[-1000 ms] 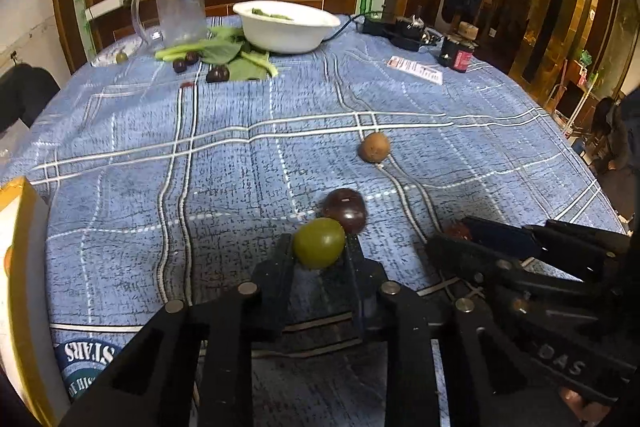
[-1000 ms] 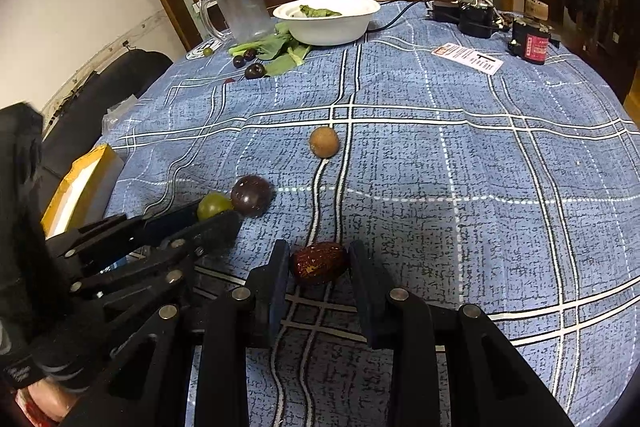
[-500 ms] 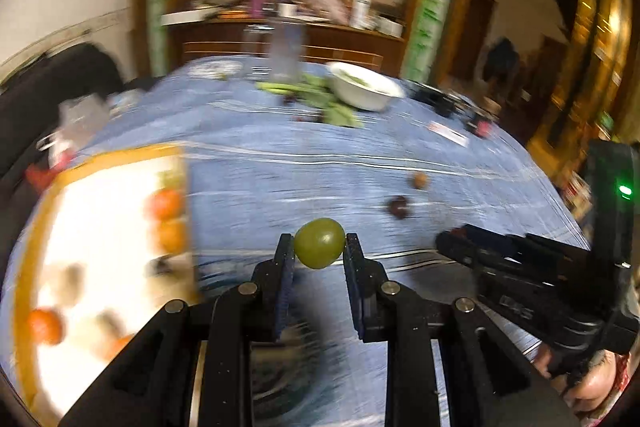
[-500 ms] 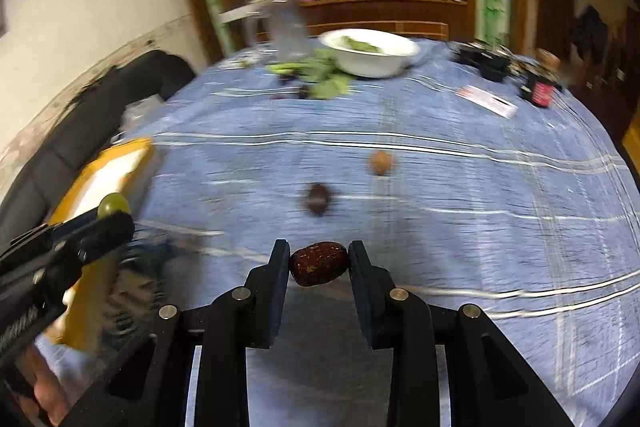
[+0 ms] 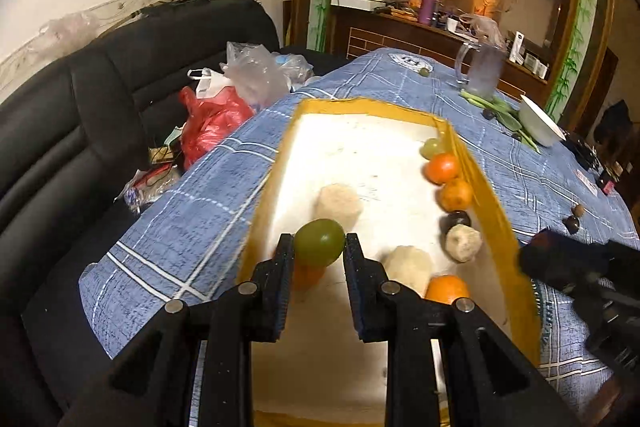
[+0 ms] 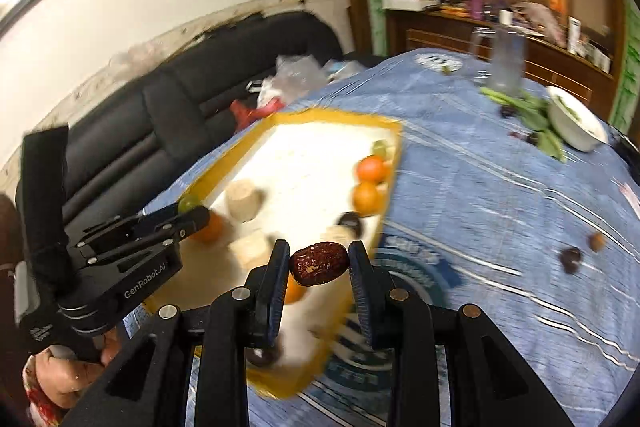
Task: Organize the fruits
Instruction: 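Carry the red date and green grape into the white tray and open both tools, then withdraw both open tools from the tray toward the remaining fruits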
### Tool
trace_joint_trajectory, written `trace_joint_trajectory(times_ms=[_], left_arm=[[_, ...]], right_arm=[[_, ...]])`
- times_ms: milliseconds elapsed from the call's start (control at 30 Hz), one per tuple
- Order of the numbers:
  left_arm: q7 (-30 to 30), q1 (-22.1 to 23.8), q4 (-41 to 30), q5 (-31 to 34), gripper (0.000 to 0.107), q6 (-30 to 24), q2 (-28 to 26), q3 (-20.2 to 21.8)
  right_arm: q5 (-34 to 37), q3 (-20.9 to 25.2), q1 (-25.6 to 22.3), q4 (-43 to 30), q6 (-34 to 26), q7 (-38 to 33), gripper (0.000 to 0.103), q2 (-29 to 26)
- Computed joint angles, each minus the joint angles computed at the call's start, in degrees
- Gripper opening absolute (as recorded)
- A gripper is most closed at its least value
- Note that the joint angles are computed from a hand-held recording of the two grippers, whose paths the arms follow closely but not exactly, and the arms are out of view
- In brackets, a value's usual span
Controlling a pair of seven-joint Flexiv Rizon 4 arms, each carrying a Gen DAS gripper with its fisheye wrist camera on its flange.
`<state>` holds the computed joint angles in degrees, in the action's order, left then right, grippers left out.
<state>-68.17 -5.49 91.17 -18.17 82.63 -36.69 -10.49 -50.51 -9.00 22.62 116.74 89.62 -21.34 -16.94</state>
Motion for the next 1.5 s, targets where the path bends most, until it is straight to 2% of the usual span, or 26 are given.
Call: trace_joint_trajectory(times_ms=[100, 233, 333, 433, 500, 567, 600, 667, 733, 767, 833, 867, 933, 1000, 1100, 1133, 1300, 1367, 1500], left_arm=[[1.27, 1.3, 0.97, -0.28, 0.024, 1.14, 0.1, -1.57], [2.89, 2.46, 1.11, -1.12, 0.024, 0.9, -0.2, -3.65], [3.2, 2.65, 1.16, -2.01, 0.024, 0.99, -0.27, -4.39], [4.63, 5.32, 2.21, -4.74, 0.025, 0.17, 0.09, -8.17], [5.43, 6.0, 2.7, -6.12, 0.037, -0.2, 0.45, -9.27], [5.47, 5.63, 3.18, -6.69, 0.045, 0.77, 0.87, -8.88], [5.99, 6.33, 3.7, -7.38, 0.052, 1.11, 1.15, -9.94], [6.57, 7.09, 4.64, -8.58, 0.058, 1.8, 1.78, -11.41], [7.71, 7.41, 5.95, -8.89, 0.06, 3.53, 2.65, -13.08], [8.62, 7.69, 6.45, -8.82, 0.063, 4.28, 2.99, -14.29], [10.55, 8.38, 7.69, -8.54, 0.069, 6.02, 3.74, -17.56], [11.61, 9.2, 8.46, -8.4, 0.074, 7.07, 3.99, -19.82], [12.7, 9.49, 9.63, -7.21, 0.08, 9.06, 4.52, -22.87], [12.32, 8.76, 10.78, -5.58, 0.083, 10.63, 5.3, -24.37], [11.16, 7.84, 12.66, -2.6, 0.091, 12.75, 5.67, -25.81], [10.43, 6.61, 12.79, -1.59, 0.092, 13.1, 5.73, -24.58], [5.12, -5.45, 11.26, 1.85, 0.092, 9.01, 5.38, -10.75], [4.49, -6.17, 10.92, 1.93, 0.091, 7.21, 5.43, -9.99], [4.0, -5.79, 11.2, 1.76, 0.091, 7.87, 5.83, -10.05]], right_arm=[[4.02, 3.5, -0.92, -2.98, -2.71, -3.73, 0.033, -3.15], [7.32, 3.9, -0.24, -5.87, -5.67, -5.7, 0.033, -5.73], [11.19, 5.75, -1.4, -8.54, -7.11, -8.92, 0.033, -7.7], [14.45, 6.19, -1.36, -10.53, -7.71, -10.66, 0.035, -9.04], [15.78, 5.93, -0.93, -11.19, -7.63, -11.39, 0.038, -9.41], [15.16, 3.68, 0.85, -10.77, -7.17, -10.46, 0.044, -8.97], [14.36, 2.26, 1.73, -10.05, -6.63, -9.59, 0.045, -8.43], [13.07, 0.2, 3.08, -8.39, -6.52, -7.74, 0.049, -6.83], [4.95, -7.03, 7.27, -3.53, -5.77, 0.62, 0.049, -2.83], [-0.63, -10.51, 9.06, -1.25, -5.67, 5.56, 0.054, -0.83], [-15.56, -16.55, 11.49, 4.15, -7.77, 18.06, 0.063, 5.11], [-22.8, -17.55, 11.18, 6.67, -9.95, 24.26, 0.067, 8.41], [-29.25, -16.24, 9.59, 11.17, -16.22, 30.3, 0.071, 14.09], [-28.67, -13.71, 8.27, 15.61, -23.26, 30.91, 0.071, 19.12], [-27.47, -10.45, 5.6, 20.07, -28.19, 33.17, 0.071, 23.65], [-27.96, -9.93, 4.25, 21.15, -27.7, 34.39, 0.071, 24.45], [-27.33, -7.28, -0.93, 24.82, -25.51, 38.22, 0.071, 25.39], [-26.17, -6.53, -2.59, 25.34, -23.68, 38.12, 0.071, 24.82], [-27.22, -4.09, -5.91, 25.47, -22.03, 39.55, 0.071, 24.24]])
